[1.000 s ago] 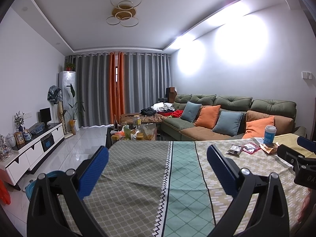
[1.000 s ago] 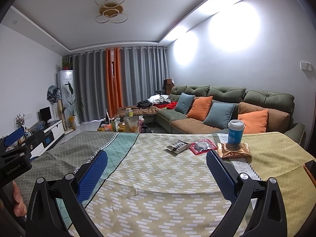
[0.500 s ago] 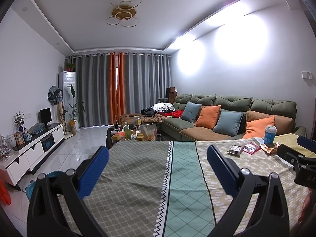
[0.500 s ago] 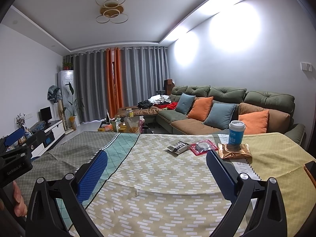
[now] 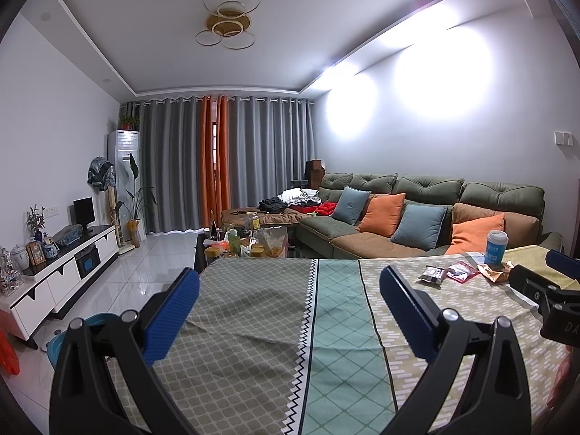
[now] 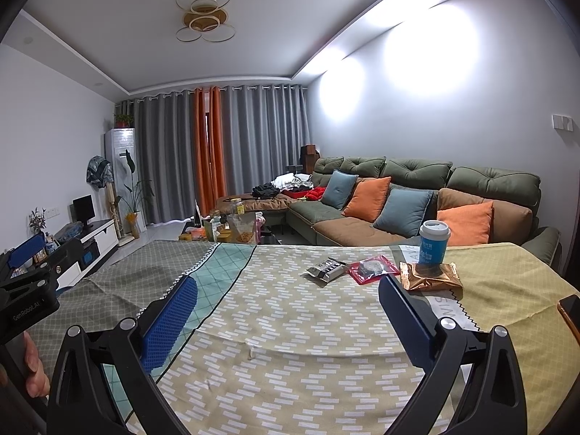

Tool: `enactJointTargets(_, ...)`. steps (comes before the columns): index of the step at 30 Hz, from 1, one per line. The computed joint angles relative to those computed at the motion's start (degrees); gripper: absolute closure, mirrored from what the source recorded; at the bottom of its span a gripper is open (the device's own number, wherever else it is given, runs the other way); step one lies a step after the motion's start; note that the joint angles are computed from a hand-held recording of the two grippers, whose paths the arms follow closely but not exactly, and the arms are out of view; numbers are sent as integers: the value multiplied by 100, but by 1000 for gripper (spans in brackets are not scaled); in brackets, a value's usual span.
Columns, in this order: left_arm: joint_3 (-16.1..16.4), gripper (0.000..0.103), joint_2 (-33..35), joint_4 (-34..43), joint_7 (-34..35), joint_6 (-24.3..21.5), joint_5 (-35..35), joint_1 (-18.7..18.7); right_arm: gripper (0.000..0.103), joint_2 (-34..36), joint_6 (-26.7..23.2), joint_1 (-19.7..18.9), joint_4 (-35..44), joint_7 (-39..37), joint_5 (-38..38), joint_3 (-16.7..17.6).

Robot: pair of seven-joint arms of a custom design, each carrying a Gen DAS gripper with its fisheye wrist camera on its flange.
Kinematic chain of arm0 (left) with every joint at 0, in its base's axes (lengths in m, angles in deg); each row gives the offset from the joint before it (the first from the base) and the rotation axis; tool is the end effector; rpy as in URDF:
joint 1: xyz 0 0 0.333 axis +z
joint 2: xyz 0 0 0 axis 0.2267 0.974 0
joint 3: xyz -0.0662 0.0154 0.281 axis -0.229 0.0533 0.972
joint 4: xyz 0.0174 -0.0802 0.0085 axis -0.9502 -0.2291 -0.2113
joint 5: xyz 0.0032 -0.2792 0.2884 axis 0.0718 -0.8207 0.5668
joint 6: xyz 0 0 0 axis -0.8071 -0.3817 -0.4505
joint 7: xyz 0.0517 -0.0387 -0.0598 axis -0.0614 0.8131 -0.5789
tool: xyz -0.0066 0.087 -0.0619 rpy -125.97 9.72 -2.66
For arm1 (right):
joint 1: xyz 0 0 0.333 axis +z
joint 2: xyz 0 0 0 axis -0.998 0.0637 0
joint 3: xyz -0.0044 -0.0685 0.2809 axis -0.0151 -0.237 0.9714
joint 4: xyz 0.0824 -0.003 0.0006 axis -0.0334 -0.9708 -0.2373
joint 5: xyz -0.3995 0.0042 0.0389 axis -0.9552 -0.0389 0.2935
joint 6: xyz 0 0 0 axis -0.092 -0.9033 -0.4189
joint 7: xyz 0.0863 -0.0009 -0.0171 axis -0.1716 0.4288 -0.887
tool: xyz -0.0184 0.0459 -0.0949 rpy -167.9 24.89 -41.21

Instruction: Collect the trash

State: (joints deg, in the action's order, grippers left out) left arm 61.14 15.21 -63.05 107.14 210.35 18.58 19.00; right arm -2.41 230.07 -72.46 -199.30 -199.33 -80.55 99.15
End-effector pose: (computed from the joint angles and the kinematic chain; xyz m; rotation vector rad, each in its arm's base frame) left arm 0.5600 -0.0485 0.5195 -1.1314 1.5468 -1.2869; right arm 0.4680 0.2372 0.5154 -1.1958 1.6019 -1.1475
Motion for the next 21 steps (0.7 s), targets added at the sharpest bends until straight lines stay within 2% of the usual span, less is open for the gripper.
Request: enactJointTargets(21, -6, 3, 0, 3, 20, -23, -35, -14, 3, 10, -11, 6, 0, 8, -12, -3)
